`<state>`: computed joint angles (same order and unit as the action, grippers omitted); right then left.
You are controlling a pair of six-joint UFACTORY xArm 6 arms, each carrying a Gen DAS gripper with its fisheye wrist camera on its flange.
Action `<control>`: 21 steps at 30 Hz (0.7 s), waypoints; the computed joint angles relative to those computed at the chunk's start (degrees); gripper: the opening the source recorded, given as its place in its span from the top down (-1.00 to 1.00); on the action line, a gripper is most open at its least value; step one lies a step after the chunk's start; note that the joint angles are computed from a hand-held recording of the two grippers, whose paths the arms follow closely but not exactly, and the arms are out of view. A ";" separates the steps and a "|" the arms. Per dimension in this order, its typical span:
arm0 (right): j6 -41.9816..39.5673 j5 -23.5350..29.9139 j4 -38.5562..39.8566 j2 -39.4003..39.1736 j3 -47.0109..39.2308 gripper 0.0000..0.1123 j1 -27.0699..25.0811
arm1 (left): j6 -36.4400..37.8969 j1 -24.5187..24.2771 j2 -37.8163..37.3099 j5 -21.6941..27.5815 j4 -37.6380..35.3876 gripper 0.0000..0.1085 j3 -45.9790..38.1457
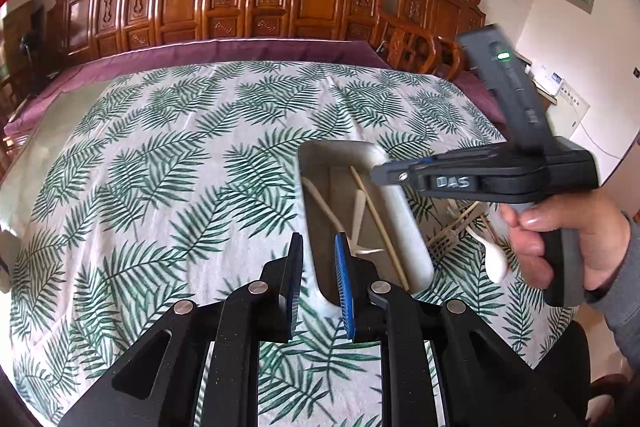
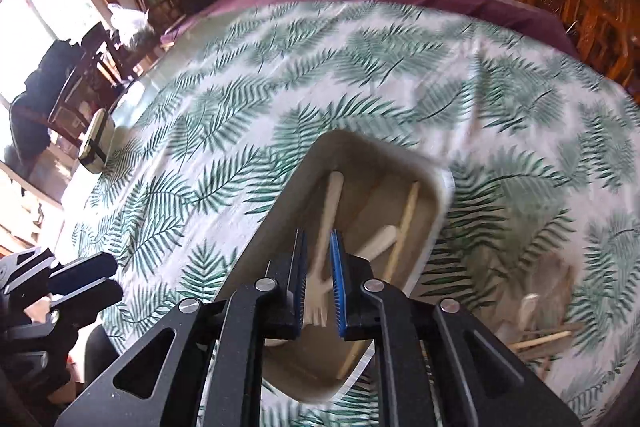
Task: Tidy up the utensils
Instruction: 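Move the left tool over the utensil pile toward a metal fork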
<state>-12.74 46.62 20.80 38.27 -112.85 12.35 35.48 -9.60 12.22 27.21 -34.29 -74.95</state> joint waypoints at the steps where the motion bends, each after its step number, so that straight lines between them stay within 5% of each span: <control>1: -0.80 -1.87 0.42 -2.41 3.68 0.76 -0.57 | -0.14 -0.46 0.13 -0.21 0.12 0.69 -0.15; 13: -8.70 -12.43 0.08 -21.78 33.92 0.65 -10.17 | -1.36 -7.69 2.63 -1.50 0.02 0.19 -2.07; 21: -11.85 -16.11 1.02 -24.83 43.10 0.54 -12.47 | -4.00 -11.80 6.20 -0.05 2.82 0.18 -5.39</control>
